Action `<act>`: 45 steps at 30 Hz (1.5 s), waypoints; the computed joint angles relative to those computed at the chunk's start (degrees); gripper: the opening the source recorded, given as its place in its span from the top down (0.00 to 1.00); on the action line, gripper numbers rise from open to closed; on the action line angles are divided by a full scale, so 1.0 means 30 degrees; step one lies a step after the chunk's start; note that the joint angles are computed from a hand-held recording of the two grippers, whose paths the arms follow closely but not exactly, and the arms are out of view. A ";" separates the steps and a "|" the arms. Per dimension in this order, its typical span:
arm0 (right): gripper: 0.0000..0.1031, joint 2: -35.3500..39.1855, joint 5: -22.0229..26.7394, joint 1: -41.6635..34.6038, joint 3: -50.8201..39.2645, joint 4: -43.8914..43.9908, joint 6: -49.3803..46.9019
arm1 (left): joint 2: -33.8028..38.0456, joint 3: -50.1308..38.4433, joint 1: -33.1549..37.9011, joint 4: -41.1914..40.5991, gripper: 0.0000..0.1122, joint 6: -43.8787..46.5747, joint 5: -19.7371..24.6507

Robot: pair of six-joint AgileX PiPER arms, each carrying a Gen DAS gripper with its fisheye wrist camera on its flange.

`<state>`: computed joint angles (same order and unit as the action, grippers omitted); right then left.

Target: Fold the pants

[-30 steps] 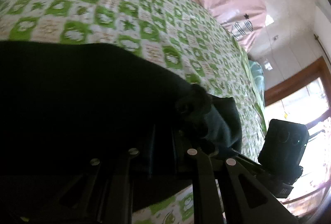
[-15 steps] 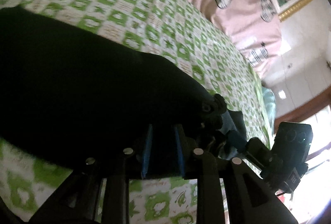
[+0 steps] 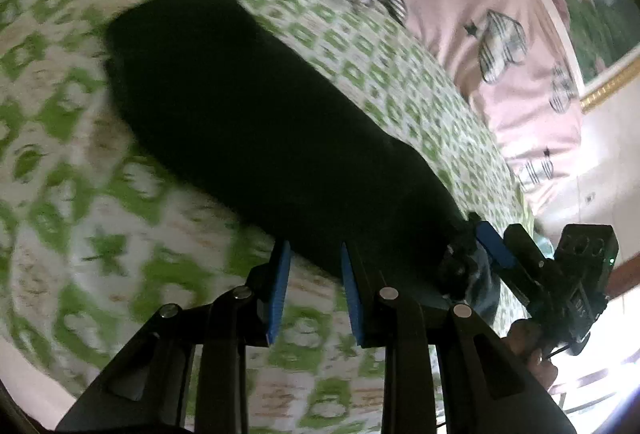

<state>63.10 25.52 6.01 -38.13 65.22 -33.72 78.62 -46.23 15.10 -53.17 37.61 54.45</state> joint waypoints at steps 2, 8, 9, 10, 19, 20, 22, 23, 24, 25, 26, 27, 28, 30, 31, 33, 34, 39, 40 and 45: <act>0.50 0.0795 -0.0067 0.0430 -0.0692 -0.0151 -0.0116 | -0.0025 0.0056 0.0891 0.0029 0.76 0.0127 0.0145; 0.50 0.3006 -0.0075 0.1355 -0.2758 -0.1067 0.0148 | 0.0708 -0.0507 0.3094 -0.0054 0.72 0.0406 0.0737; 0.50 0.3328 -0.0079 0.1501 -0.3060 -0.1224 0.0213 | 0.0878 -0.0618 0.3244 -0.0056 0.71 0.0264 0.0748; 0.50 0.3516 -0.0055 0.1608 -0.3308 -0.1467 0.0401 | 0.1015 -0.0659 0.3391 -0.0110 0.70 0.0248 0.0768; 0.47 0.7192 0.1220 0.2444 -0.8205 -0.5388 0.2793 | 0.3290 -0.1736 0.3631 -0.0689 0.63 -0.0278 0.0572; 0.47 0.7699 0.1483 0.2504 -0.8918 -0.5890 0.3067 | 0.3535 -0.1903 0.3619 -0.0770 0.63 -0.0339 0.0544; 0.47 0.8727 0.1995 0.2610 -1.0295 -0.6679 0.3448 | 0.4023 -0.2228 0.3675 -0.0965 0.63 -0.0405 0.0547; 0.47 0.9407 0.2459 0.2613 -1.1227 -0.7142 0.3579 | 0.4196 -0.2342 0.3705 -0.1063 0.63 -0.0419 0.0555; 0.47 0.9908 0.2779 0.2629 -1.1930 -0.7595 0.3783 | 0.4417 -0.2510 0.3652 -0.1161 0.63 -0.0538 0.0507; 0.47 1.0583 0.3217 0.2639 -1.2843 -0.8004 0.3952 | 0.4534 -0.2581 0.3622 -0.1255 0.63 -0.0581 0.0485; 0.47 1.1445 0.3904 0.2614 -1.3983 -0.8258 0.3916 | 0.4678 -0.2682 0.3569 -0.1344 0.63 -0.0600 0.0426; 0.47 1.1870 0.4233 0.2622 -1.4557 -0.8486 0.3970 | 0.4826 -0.2788 0.3518 -0.1424 0.63 -0.0604 0.0340; 0.47 1.2526 0.4705 0.2686 -1.5476 -0.9017 0.4250 | 0.4970 -0.2862 0.3468 -0.1532 0.63 -0.0577 0.0261; 0.47 1.4004 0.5904 0.2866 -1.7560 -1.0110 0.4675 | 0.5298 -0.2940 0.3471 -0.1903 0.63 -0.0422 0.0234; 0.47 1.4630 0.6410 0.2942 -1.8432 -1.0468 0.4746 | 0.5461 -0.2960 0.3563 -0.2125 0.63 -0.0303 0.0303; 0.47 1.5793 0.7335 0.3052 -2.0067 -1.1103 0.4973 | 0.5822 -0.3060 0.3734 -0.2492 0.64 -0.0105 0.0422; 0.47 1.6216 0.7649 0.3090 -2.0665 -1.1315 0.5103 | 0.5914 -0.3130 0.3715 -0.2556 0.64 -0.0115 0.0408; 0.47 1.8836 0.9423 0.2958 -2.4192 -1.1229 0.5226 | 0.6244 -0.3356 0.3584 -0.2843 0.65 0.0032 0.0264; 0.47 1.9285 0.9699 0.2971 -2.4848 -1.1332 0.5408 | 0.6301 -0.3394 0.3577 -0.2860 0.65 0.0021 0.0240; 0.47 2.1984 1.1915 0.3029 -2.8892 -1.1283 0.5971 | 0.6718 -0.3816 0.3516 -0.2791 0.70 -0.0264 0.0136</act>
